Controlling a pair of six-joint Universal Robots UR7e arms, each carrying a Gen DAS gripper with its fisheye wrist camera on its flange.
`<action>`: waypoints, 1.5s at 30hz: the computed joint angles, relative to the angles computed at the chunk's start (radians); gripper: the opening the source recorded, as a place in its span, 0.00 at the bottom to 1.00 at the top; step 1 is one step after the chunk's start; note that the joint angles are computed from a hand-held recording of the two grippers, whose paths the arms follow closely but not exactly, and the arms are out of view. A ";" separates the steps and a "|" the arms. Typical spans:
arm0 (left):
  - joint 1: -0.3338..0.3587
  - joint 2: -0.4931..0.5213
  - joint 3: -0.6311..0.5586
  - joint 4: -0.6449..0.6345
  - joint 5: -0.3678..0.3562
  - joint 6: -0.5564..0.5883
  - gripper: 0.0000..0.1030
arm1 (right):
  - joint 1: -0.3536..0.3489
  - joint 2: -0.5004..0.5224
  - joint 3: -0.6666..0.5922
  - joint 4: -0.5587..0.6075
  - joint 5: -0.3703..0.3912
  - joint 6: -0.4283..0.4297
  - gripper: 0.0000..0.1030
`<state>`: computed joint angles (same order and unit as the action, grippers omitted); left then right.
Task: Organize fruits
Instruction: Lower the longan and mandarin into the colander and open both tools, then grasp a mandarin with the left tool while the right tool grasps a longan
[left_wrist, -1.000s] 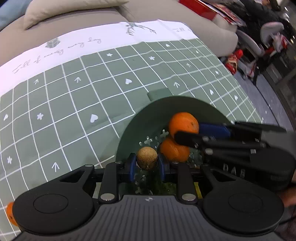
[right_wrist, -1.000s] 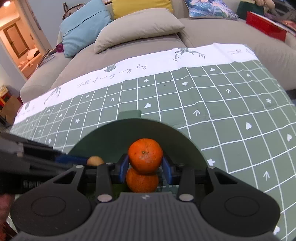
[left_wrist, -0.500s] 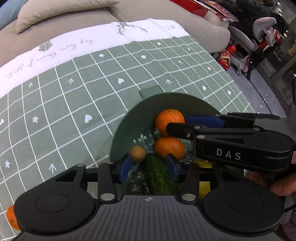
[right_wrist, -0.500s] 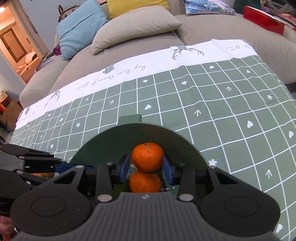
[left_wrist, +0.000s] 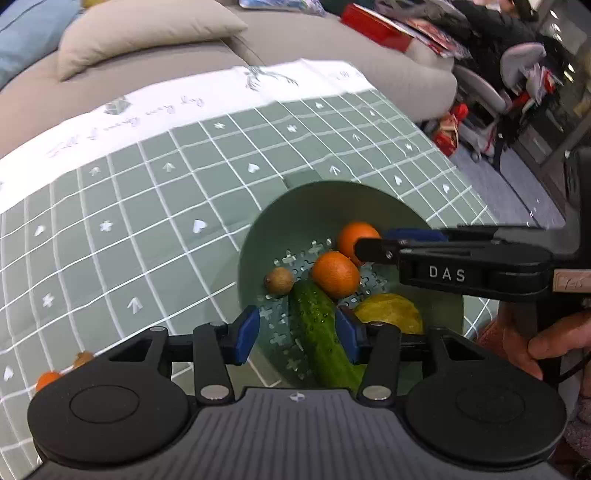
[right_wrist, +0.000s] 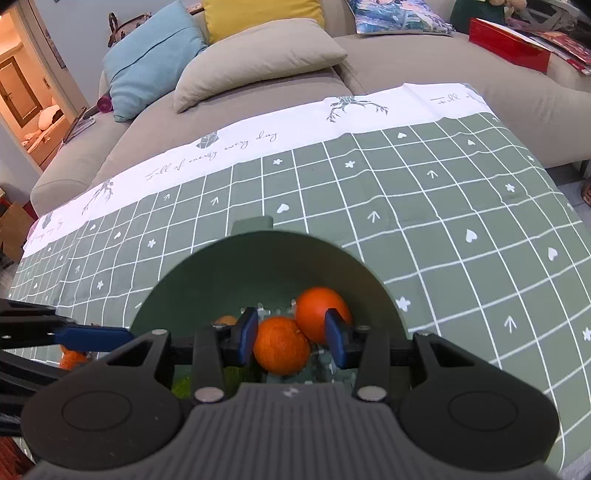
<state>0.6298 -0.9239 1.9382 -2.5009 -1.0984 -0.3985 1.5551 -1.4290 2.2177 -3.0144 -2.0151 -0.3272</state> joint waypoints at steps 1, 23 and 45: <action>-0.008 -0.009 0.008 0.006 0.020 -0.014 0.55 | 0.002 -0.007 0.007 0.000 -0.002 0.005 0.37; -0.122 -0.274 0.243 0.091 0.247 -0.230 0.55 | 0.254 -0.018 0.164 -0.107 -0.136 -0.045 0.54; -0.029 -0.395 0.376 0.057 0.258 -0.428 0.55 | 0.319 0.224 0.073 -0.087 -0.081 -0.154 0.36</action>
<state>0.6013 -1.3189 2.3137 -2.4438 -0.8406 -0.8266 1.8739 -1.2055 2.2904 -3.1013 -2.0964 -0.4809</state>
